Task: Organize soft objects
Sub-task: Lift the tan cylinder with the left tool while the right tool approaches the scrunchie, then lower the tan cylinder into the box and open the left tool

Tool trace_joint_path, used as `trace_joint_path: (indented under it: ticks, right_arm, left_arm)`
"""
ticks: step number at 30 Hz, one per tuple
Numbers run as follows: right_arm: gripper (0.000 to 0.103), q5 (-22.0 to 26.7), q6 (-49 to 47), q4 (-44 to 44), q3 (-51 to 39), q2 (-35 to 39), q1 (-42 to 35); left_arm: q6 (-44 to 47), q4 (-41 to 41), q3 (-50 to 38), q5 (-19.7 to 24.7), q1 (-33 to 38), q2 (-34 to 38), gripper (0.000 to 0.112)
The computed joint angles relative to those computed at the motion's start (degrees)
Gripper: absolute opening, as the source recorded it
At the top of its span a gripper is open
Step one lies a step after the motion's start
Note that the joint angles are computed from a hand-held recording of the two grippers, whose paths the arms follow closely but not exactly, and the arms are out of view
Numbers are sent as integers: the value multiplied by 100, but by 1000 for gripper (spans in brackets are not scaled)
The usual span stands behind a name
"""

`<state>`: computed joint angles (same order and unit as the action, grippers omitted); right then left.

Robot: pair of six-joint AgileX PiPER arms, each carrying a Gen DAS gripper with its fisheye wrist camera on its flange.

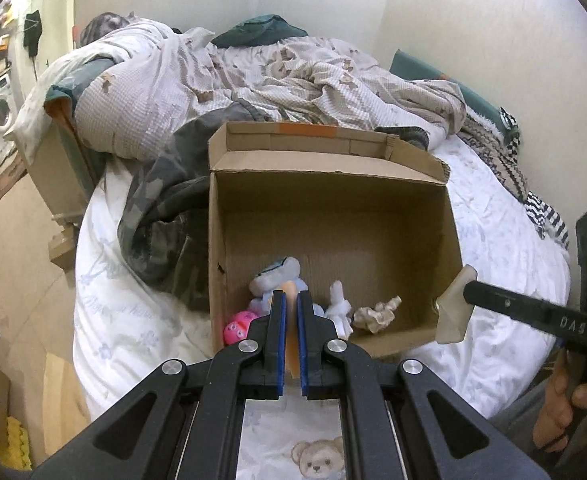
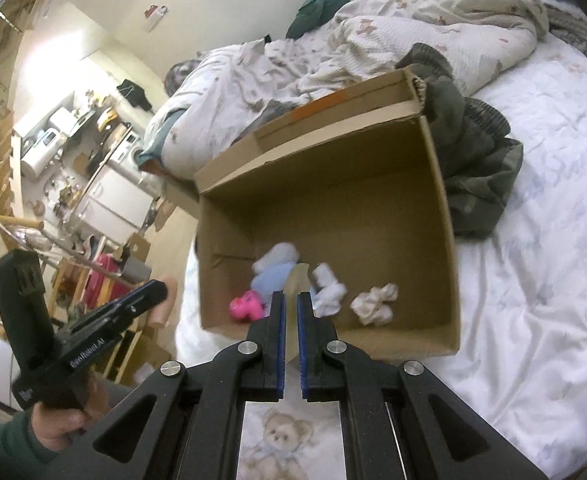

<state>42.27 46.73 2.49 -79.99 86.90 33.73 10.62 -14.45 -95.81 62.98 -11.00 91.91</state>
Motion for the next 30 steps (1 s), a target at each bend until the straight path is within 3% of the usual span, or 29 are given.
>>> trace_joint_path:
  ticks: [9, 30]
  right_arm:
    - [7, 32, 211, -82, 22, 304, 15]
    - [7, 149, 88, 127, -121, 661, -136]
  left_arm:
    - [-174, 170, 343, -737, -199, 298, 5]
    - [-156, -5, 297, -681, -310, 585, 5]
